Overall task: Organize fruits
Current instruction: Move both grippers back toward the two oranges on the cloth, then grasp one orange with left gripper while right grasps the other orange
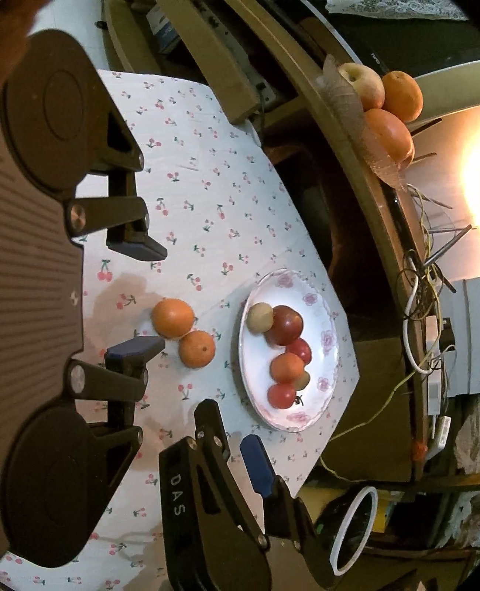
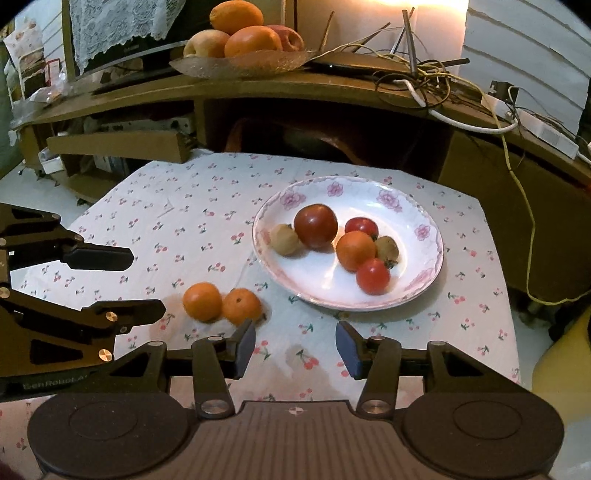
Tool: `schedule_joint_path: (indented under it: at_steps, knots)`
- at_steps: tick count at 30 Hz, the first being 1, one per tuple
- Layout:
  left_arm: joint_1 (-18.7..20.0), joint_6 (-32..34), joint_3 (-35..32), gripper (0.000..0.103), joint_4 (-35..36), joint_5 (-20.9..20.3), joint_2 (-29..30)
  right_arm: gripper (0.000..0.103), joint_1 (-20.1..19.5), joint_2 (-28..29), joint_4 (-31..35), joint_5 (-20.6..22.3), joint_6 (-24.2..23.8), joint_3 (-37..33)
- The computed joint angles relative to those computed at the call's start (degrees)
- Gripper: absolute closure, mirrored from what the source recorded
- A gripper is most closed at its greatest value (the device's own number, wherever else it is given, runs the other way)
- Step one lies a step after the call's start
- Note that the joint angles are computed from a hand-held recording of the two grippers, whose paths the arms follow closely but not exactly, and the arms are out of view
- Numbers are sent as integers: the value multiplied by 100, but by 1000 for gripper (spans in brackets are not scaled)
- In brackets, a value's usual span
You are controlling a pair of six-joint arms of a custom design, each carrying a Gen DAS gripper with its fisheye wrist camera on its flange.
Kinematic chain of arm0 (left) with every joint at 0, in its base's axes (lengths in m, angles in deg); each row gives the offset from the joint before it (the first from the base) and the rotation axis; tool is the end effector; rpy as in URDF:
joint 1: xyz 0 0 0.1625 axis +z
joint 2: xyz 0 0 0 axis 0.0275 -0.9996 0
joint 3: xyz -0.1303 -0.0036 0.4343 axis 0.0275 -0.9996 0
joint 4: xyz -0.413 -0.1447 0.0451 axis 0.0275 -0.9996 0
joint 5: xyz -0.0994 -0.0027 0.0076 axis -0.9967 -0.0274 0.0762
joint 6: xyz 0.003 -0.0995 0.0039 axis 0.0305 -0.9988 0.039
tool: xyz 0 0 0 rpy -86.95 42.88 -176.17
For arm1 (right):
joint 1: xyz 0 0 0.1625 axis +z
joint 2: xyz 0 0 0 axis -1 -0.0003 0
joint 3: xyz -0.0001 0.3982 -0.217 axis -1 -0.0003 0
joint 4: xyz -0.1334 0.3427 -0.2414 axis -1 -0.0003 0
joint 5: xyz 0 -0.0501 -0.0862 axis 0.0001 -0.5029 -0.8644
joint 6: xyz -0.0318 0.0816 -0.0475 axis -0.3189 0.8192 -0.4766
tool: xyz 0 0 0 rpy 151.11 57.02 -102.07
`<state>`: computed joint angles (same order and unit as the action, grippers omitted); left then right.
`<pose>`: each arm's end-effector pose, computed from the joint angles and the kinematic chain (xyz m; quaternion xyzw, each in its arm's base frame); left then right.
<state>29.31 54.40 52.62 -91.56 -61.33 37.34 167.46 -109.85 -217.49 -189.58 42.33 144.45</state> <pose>-0.3521 -0.4255 -0.0627 0.5463 0.7926 -0.1529 0.2235 0.0110 -0.3483 0.2658 0.0794 -0.8342 0.3579 0.4120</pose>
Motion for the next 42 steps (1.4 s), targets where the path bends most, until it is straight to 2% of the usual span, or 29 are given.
schedule_joint_path:
  at_steps: [8,14,25,30,35,38,42]
  knots:
    - [17,66,-17,52,37,25,16,54,44,187,71,-3,-76,-73]
    - [65,137,-70,52,148,-8,40,54,0,292,179,63,-305,-192]
    - [178,129,-97,52,278,5,17,54,-167,457,446,298,-515,-358]
    - [208,130,-95,52,295,-18,-13,55,-244,460,605,538,-529,-407]
    - [236,105,-102,52,339,-1,-14,62,-257,500,800,556,-461,-486]
    - [242,95,-121,52,341,-26,3,72,-253,513,777,546,-430,-512]
    - [253,173,-169,52,228,-110,78,74,-249,454,879,518,-383,-517]
